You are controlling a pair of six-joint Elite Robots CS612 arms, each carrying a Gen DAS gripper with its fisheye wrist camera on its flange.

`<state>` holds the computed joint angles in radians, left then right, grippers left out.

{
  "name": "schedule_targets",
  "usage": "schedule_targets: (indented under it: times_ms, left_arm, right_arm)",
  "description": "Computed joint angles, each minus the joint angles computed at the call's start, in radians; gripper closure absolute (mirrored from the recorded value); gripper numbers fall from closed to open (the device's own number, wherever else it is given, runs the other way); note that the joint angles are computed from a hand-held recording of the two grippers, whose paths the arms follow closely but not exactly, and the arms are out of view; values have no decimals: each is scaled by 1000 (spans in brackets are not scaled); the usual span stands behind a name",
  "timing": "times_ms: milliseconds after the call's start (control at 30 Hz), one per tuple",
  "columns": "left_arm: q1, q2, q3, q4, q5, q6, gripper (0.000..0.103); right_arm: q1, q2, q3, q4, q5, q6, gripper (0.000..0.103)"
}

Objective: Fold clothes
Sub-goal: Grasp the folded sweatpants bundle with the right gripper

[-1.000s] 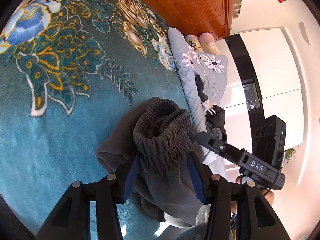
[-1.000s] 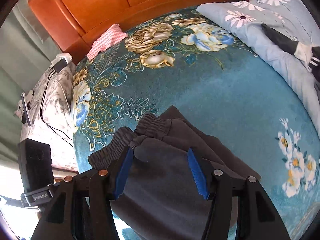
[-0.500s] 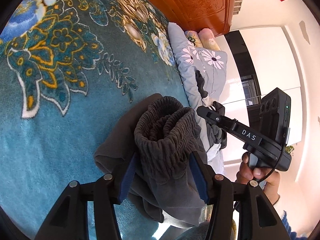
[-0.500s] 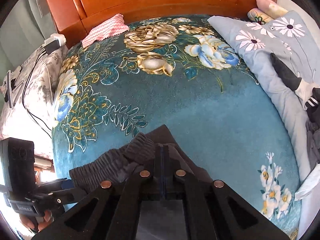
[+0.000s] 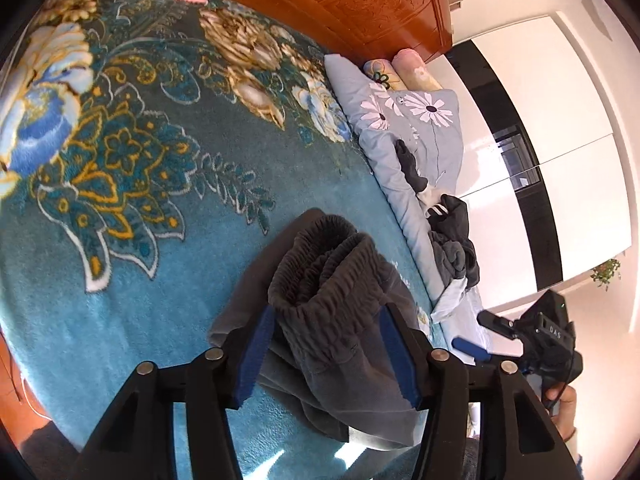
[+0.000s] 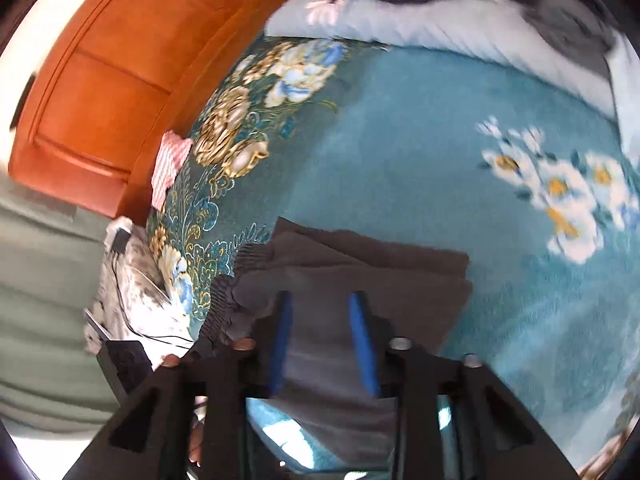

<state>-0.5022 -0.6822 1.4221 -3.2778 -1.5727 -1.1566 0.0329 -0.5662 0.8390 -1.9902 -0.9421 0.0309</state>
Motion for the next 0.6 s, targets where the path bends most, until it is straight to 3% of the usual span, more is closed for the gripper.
schedule_targets:
  times_ms: [33, 100, 133, 167, 300, 367, 500, 600]
  left_arm:
    - [-1, -6, 4, 4, 19, 13, 20]
    - [4, -7, -2, 31, 20, 46, 6]
    - [10, -1, -12, 51, -1, 55, 2]
    - [18, 9, -28, 76, -37, 66, 1]
    - [46, 60, -114, 193, -210, 151, 1]
    - [53, 76, -153, 269, -257, 207, 1]
    - [74, 109, -210, 311, -349, 278, 1]
    - [83, 129, -245, 343, -389, 309, 0]
  right_arm:
    - [-17, -10, 26, 2, 35, 29, 34]
    - [-45, -26, 75, 9, 100, 60, 32]
    - [-54, -30, 91, 20, 118, 67, 27]
    - [-59, -31, 97, 43, 126, 61, 20]
    - [-58, -3, 66, 157, 157, -18, 20]
    - [-50, 35, 4, 277, 185, -78, 20]
    - [-22, 113, -147, 482, 143, -192, 20]
    - [-6, 153, -226, 526, 95, -228, 20]
